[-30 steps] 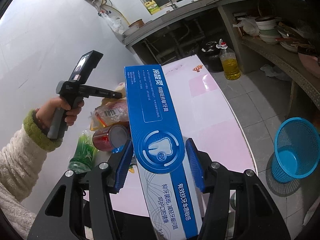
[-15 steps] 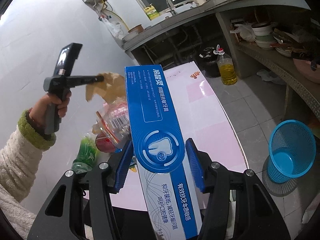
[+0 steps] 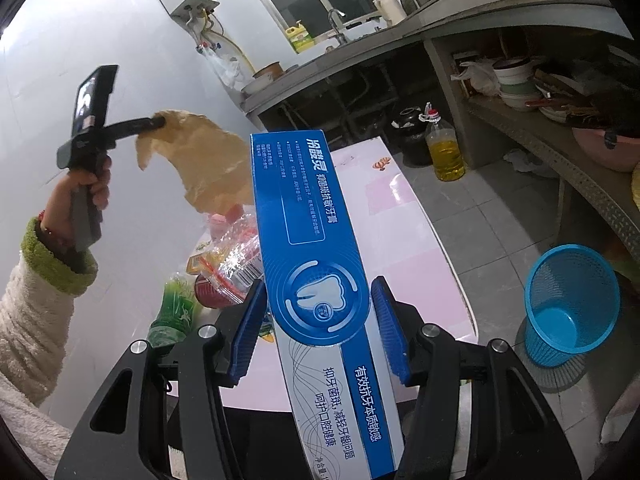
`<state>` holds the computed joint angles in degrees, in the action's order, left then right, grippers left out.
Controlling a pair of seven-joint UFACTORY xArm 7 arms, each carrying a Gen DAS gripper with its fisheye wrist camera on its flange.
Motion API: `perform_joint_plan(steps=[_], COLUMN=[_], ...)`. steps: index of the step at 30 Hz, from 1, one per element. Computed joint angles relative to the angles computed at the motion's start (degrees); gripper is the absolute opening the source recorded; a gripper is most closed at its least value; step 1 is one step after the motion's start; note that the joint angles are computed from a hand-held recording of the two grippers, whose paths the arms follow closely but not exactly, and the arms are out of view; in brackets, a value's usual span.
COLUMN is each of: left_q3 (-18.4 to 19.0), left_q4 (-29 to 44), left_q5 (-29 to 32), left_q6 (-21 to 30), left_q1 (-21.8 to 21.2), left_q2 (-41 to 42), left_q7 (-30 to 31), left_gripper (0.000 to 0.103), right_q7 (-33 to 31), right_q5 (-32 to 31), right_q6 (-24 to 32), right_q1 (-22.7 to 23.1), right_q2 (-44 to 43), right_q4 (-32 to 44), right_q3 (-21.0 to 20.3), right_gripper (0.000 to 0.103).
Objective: Collect trash
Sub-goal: 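Carry the napkin to the blue wastebasket and open the left tool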
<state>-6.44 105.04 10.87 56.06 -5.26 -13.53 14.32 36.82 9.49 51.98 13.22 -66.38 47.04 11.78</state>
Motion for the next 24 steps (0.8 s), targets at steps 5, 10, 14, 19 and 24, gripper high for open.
perform_joint_plan(steps=[5,10,14,19,24], left_q3=[-0.59,-2.23,-5.55,-10.75,-14.73], left_q4=[1.87,5.1,10.32,15.63,18.76], left_q5=[-1.94,-3.99,-4.33,-2.5,0.32], left_q6=[-0.63,-0.18,1.51,4.9,7.58], left_q1=[-0.98,-2.79,-5.67,-12.03,-20.47], left_q2=[-1.02,-0.64,1.83,6.44,12.74], left_q7=[-1.11,-2.52,-4.71,-7.8,-11.51], left_gripper=[0.0,0.0,0.0,0.0,0.0], right_q7=[1.01,2.0,2.77,3.65,3.98], right_q5=[-0.89,-2.09,-3.29,-5.62,-7.31], right_q6=[0.99,3.04,6.11,13.09,20.79], right_q1=[-1.27,-3.21,-5.29,-9.08,-12.54], right_q2=[-2.21,-5.31,-8.82,-14.63,-19.98], right_q4=[-0.35,-0.59,-0.8,-1.11,-1.89], right_q3=[0.11,-0.51,-1.17,-2.63,-5.24], right_gripper=[0.053,0.053,0.053,0.053,0.053])
